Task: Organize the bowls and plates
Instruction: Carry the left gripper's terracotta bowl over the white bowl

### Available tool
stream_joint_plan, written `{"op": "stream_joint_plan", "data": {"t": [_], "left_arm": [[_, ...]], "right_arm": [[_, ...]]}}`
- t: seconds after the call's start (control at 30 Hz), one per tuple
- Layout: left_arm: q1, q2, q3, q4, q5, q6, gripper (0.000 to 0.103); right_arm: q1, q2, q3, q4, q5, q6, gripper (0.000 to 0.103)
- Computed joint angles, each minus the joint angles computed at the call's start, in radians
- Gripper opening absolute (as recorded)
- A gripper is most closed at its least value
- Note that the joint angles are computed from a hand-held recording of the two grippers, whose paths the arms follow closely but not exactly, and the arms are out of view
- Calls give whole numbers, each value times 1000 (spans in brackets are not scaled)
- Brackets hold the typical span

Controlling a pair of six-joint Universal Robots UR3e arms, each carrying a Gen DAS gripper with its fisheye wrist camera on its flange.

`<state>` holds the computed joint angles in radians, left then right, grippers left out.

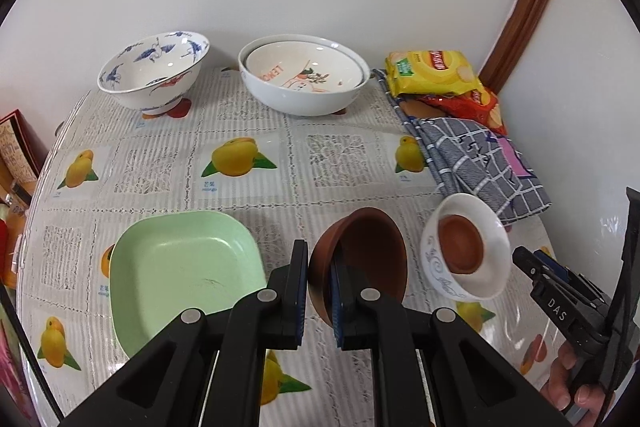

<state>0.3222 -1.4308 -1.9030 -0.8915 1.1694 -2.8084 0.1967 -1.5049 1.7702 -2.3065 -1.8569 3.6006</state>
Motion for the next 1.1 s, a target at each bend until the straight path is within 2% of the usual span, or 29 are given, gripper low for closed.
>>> {"op": "stream_joint_plan", "data": {"t": [0.23,0.47,0.7,0.97,1.1], "left_arm": [[-58,68,-14,-32,-6,-18,10],[-158,62,0,-17,8,-66,10],[-228,52,11,-13,18,-93,10],[-260,80,13,-26,46,-105,10],[-262,85,12,-28,49,-104,10]], "right_arm": [[-58,-225,154,20,15,-23,35],[-97,-398,255,62,-21,-60,35],[-131,-517,305,110,-41,-62,35],[-186,-613,362,128,30,-62,35],[-162,-624,363,133,4,-61,35]]}}
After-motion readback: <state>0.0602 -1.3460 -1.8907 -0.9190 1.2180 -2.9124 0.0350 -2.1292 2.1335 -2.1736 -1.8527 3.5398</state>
